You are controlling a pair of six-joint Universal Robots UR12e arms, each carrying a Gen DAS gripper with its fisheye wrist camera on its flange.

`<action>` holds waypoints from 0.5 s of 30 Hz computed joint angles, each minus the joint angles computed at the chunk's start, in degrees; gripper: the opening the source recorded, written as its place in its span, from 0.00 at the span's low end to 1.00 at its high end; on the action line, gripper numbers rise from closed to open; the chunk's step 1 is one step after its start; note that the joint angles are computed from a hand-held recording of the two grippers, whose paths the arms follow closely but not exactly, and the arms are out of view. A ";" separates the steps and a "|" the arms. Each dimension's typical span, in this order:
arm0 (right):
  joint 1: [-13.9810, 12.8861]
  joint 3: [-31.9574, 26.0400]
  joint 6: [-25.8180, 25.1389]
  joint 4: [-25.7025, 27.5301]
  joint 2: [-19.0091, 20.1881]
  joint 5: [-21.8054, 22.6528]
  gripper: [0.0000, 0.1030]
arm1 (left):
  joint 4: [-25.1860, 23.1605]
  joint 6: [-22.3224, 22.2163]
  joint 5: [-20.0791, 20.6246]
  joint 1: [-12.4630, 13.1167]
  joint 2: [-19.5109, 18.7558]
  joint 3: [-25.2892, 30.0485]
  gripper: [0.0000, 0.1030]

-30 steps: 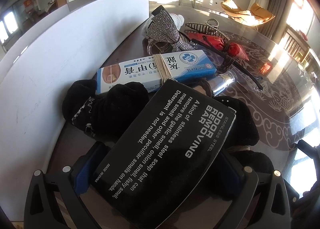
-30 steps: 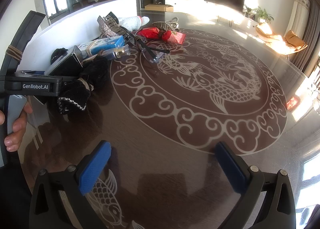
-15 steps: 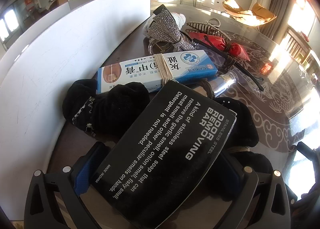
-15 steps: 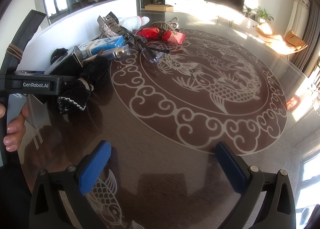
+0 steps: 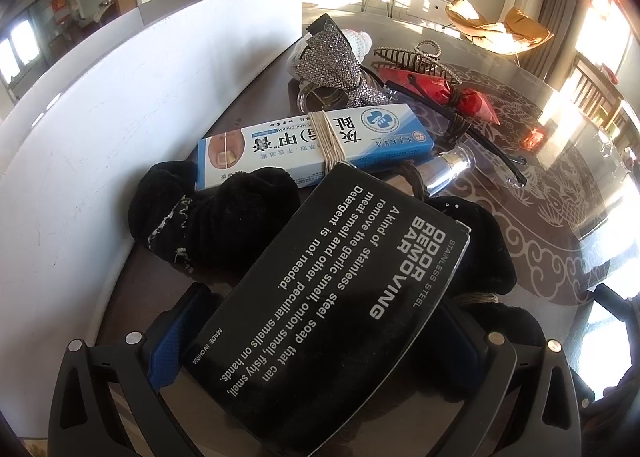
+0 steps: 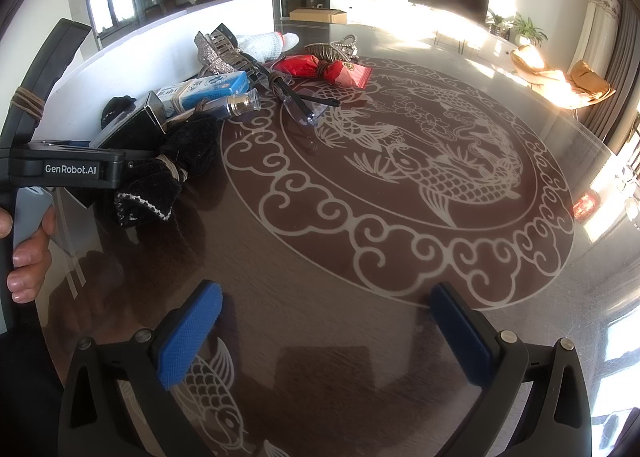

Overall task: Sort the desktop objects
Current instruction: 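Close the left gripper around the black odor-removing bar box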

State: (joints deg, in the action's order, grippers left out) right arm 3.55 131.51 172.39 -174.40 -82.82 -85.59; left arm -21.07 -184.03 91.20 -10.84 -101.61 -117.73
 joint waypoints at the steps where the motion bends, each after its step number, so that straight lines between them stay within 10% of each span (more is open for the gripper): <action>1: 0.00 0.00 0.00 0.00 0.00 0.00 1.00 | 0.03 -0.02 0.02 -0.01 0.01 0.00 1.00; 15: -0.01 0.01 -0.01 0.02 -0.03 0.02 1.00 | 0.86 1.33 0.76 0.12 0.06 0.05 1.00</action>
State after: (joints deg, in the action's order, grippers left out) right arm 3.54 131.52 172.38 -174.38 -82.85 -85.57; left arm -20.21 -182.70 91.96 -10.72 -101.55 -117.68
